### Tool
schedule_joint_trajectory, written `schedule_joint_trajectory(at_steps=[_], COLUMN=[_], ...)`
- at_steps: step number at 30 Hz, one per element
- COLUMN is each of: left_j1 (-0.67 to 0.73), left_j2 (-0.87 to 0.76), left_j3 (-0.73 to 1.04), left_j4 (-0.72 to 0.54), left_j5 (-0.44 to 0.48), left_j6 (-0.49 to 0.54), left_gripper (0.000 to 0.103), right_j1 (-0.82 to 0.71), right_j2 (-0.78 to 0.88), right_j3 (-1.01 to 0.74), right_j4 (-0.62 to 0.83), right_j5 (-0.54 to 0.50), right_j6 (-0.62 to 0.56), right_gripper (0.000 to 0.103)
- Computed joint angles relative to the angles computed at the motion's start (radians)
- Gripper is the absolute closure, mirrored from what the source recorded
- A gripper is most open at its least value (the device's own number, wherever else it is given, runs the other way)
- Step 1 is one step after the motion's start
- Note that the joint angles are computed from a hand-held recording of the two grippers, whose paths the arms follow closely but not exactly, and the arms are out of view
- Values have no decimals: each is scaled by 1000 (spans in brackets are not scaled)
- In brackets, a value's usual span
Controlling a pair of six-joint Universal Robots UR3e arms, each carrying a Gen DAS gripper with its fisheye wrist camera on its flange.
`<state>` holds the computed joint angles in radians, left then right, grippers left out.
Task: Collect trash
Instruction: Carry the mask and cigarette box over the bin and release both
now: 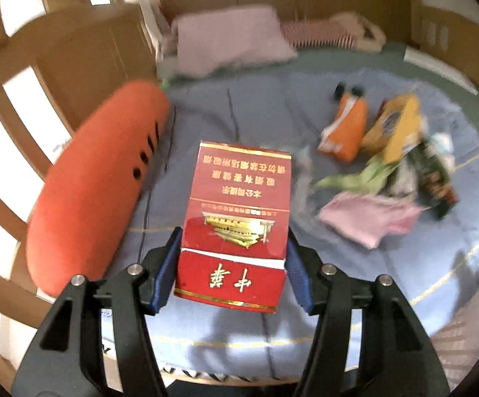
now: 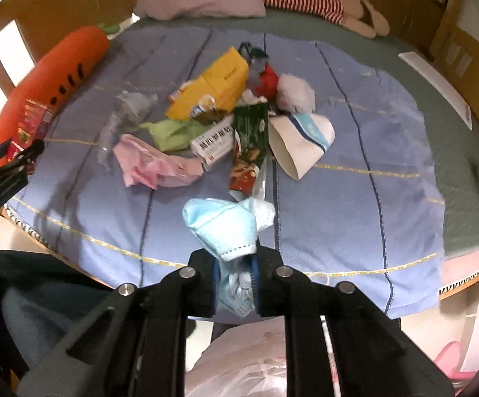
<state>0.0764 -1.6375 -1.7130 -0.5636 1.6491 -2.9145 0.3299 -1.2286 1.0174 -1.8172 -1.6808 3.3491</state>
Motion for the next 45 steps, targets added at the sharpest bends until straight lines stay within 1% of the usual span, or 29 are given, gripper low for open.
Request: schedule_joint_trajectory(at_steps=[1, 3, 4, 5, 10, 13, 16, 19, 21, 27, 30, 35, 40, 42, 45], left_j1=[-17, -34, -42, -55, -136, -162, -192, -248, -303, -472, -546, -661, -755, -773, -786], left_j2=[20, 99, 125, 156, 228, 252, 281, 302, 310, 278, 247, 188, 141, 125, 115], left_j3=[-1, -33, -40, -45, -50, -44, -27, -11, 4, 36, 53, 83, 113, 123, 118], left_j4=[-7, -20, -28, -37, -75, -96, -135, -164, -187, -224, -247, -264, -262, -271, -294], left_j5=[2, -14, -14, -24, -15, -26, -40, -25, -12, 28, 18, 47, 101, 95, 54], left_j6=[-20, -55, -62, -76, -108, -114, -135, -161, -181, -231, -248, -269, -284, -282, -286], left_gripper=[44, 44, 44, 44, 44, 44, 44, 44, 44, 44, 44, 44, 44, 44, 44], right_j1=[-7, 8, 14, 18, 43, 37, 43, 42, 28, -39, -100, -164, -173, -184, -180], right_j2=[4, 3, -11, -27, -100, -177, -270, -390, -484, -729, -861, -1000, -1077, -1102, -1111], right_j3=[13, -49, -39, -30, 28, 95, 171, 290, 382, 627, 725, 803, 829, 836, 848], right_j4=[-56, 6, 8, 2, -34, -71, -95, -116, -116, -108, -81, -37, 11, 36, 59], right_j5=[18, 2, -3, -6, -23, -22, -52, -75, -70, -25, 12, 34, -4, -1, -11], right_j6=[-12, 4, 10, 12, 32, 42, 52, 78, 92, 117, 114, 101, 99, 88, 85], right_gripper=[87, 87, 87, 87, 87, 87, 87, 87, 87, 87, 87, 87, 87, 87, 86])
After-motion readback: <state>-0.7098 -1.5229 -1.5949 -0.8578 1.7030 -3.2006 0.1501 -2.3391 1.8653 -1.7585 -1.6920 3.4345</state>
